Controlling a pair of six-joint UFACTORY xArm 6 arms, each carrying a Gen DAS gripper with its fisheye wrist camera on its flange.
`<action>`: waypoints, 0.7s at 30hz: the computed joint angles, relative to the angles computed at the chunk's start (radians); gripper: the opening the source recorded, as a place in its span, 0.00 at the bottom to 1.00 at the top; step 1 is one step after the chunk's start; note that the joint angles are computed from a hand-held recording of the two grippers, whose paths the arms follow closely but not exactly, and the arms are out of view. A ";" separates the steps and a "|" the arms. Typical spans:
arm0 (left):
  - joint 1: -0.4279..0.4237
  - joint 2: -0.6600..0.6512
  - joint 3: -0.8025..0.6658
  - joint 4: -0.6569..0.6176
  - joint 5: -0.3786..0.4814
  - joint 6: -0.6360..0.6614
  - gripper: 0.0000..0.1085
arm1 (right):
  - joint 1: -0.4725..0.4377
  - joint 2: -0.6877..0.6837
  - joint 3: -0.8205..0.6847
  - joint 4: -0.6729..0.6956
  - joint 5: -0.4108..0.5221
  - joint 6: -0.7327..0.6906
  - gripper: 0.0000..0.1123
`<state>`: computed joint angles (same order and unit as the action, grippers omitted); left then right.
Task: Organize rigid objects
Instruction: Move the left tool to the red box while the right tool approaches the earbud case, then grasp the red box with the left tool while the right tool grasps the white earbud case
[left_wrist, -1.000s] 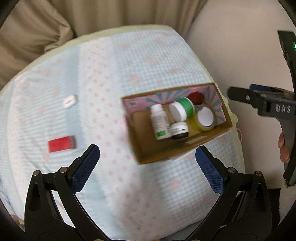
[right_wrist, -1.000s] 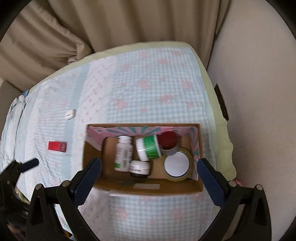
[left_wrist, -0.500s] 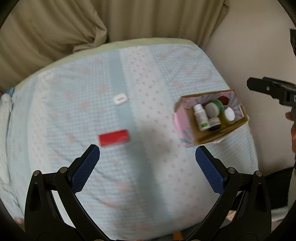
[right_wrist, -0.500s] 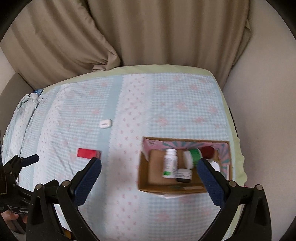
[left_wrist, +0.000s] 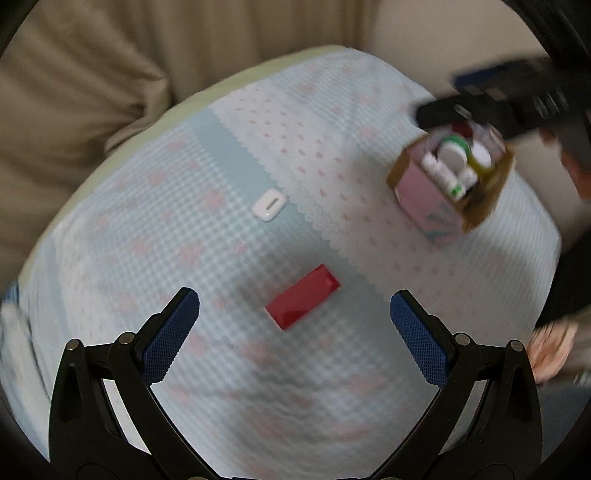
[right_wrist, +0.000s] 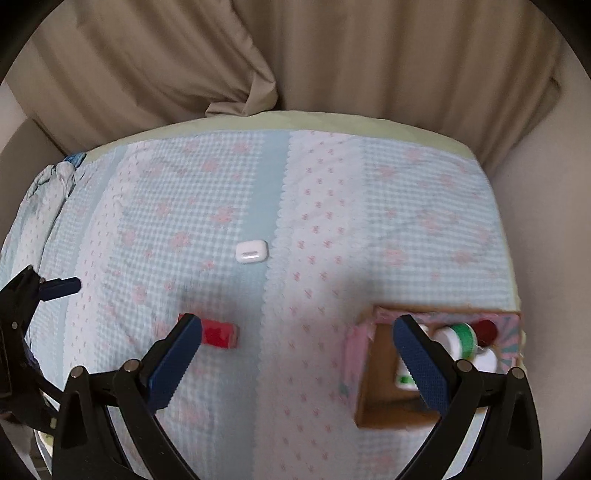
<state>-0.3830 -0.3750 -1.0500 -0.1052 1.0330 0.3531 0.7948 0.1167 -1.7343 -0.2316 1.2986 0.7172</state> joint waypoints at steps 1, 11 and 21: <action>0.006 0.022 0.009 -0.015 -0.013 0.058 0.95 | -0.008 0.031 -0.011 0.009 -0.020 -0.019 0.92; -0.029 0.196 0.086 0.011 -0.113 0.410 0.92 | -0.078 0.325 -0.128 0.116 -0.180 -0.264 0.92; -0.120 0.310 0.170 0.150 -0.200 0.501 0.81 | -0.117 0.639 -0.371 0.250 -0.191 -0.299 0.91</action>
